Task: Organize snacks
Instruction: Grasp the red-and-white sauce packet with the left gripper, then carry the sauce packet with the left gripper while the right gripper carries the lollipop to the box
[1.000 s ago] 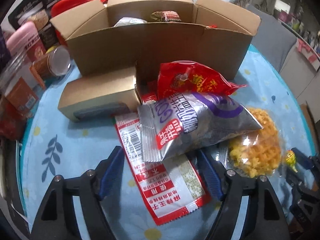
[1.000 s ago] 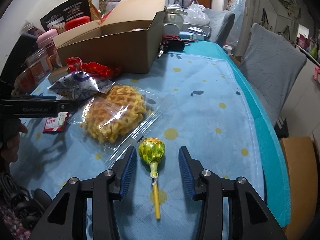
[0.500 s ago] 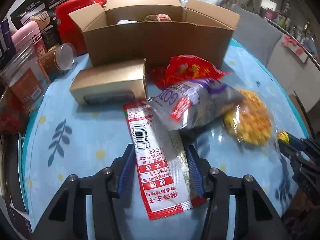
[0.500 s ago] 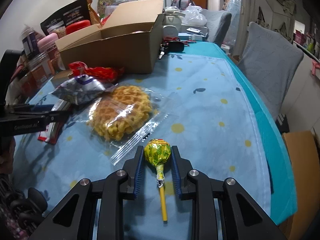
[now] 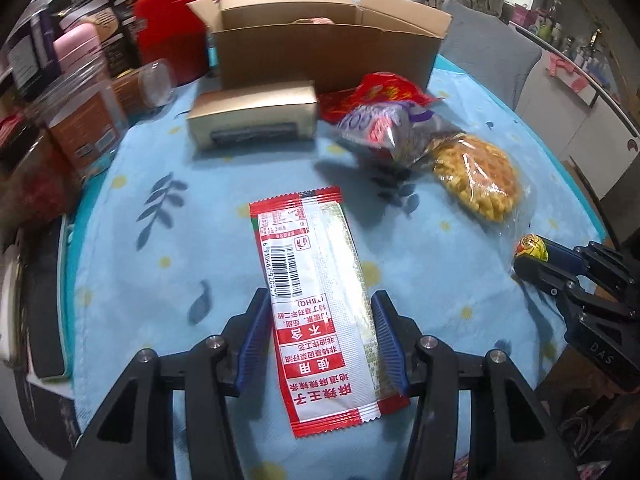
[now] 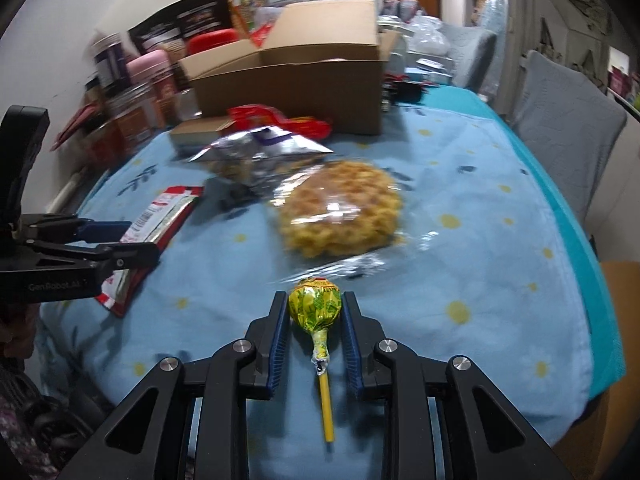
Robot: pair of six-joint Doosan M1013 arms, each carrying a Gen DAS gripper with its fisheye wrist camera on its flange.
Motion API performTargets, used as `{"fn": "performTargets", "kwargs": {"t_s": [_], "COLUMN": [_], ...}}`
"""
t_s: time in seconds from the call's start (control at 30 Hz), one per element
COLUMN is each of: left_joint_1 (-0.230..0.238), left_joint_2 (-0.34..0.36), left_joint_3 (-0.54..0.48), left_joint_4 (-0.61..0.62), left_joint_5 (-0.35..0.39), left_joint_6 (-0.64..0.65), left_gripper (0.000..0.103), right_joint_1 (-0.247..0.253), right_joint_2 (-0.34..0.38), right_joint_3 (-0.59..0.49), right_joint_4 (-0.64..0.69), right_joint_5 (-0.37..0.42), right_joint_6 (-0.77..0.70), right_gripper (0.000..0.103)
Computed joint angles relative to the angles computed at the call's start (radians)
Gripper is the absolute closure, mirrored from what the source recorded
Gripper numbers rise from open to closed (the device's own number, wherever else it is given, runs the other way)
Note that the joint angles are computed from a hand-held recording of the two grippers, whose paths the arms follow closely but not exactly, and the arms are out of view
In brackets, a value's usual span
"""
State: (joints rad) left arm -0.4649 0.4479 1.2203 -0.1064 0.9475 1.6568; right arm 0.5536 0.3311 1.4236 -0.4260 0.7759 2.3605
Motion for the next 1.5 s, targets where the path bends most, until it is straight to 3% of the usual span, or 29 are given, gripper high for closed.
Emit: {"fn": "performTargets", "kwargs": {"t_s": [0.2, 0.3, 0.33, 0.43, 0.47, 0.5, 0.53, 0.63, 1.03, 1.5], "left_joint_1": [0.012, -0.003, -0.008, -0.003, -0.003, -0.006, -0.006, -0.002, 0.015, 0.026], "left_joint_2": [-0.014, -0.015, -0.014, -0.009, -0.009, -0.01, -0.013, -0.015, -0.034, -0.057], "left_joint_3": [0.026, 0.031, 0.032, 0.028, 0.03, 0.032, 0.037, 0.038, 0.049, 0.011], "left_joint_4": [0.003, 0.057, 0.08, 0.065, 0.07, 0.084, 0.088, 0.076, -0.012, -0.065], "left_joint_5": [-0.033, -0.047, -0.05, -0.058, -0.066, -0.073, -0.083, -0.089, -0.089, -0.195], "left_joint_6": [-0.017, -0.034, -0.051, -0.066, -0.074, -0.082, -0.085, -0.089, -0.024, 0.026], "left_gripper": [0.049, 0.038, 0.028, 0.024, 0.025, 0.031, 0.044, 0.056, 0.058, 0.058], "right_joint_1": [0.006, 0.009, 0.011, 0.014, 0.014, 0.014, 0.013, 0.016, 0.009, 0.002], "right_joint_2": [0.026, 0.042, 0.046, 0.052, 0.053, 0.053, 0.053, 0.054, 0.058, 0.068], "right_joint_3": [-0.029, -0.045, -0.049, -0.056, -0.056, -0.056, -0.055, -0.058, -0.081, -0.154], "right_joint_4": [0.069, 0.09, 0.086, 0.07, 0.069, 0.069, 0.07, 0.061, 0.148, 0.133], "right_joint_5": [-0.04, -0.046, -0.045, -0.04, -0.039, -0.039, -0.041, -0.035, -0.078, -0.145], "right_joint_6": [-0.1, -0.141, -0.145, -0.154, -0.156, -0.155, -0.152, -0.145, -0.23, -0.294], "right_gripper": [0.077, 0.077, 0.077, 0.076, 0.076, 0.076, 0.076, 0.076, 0.077, 0.077]}}
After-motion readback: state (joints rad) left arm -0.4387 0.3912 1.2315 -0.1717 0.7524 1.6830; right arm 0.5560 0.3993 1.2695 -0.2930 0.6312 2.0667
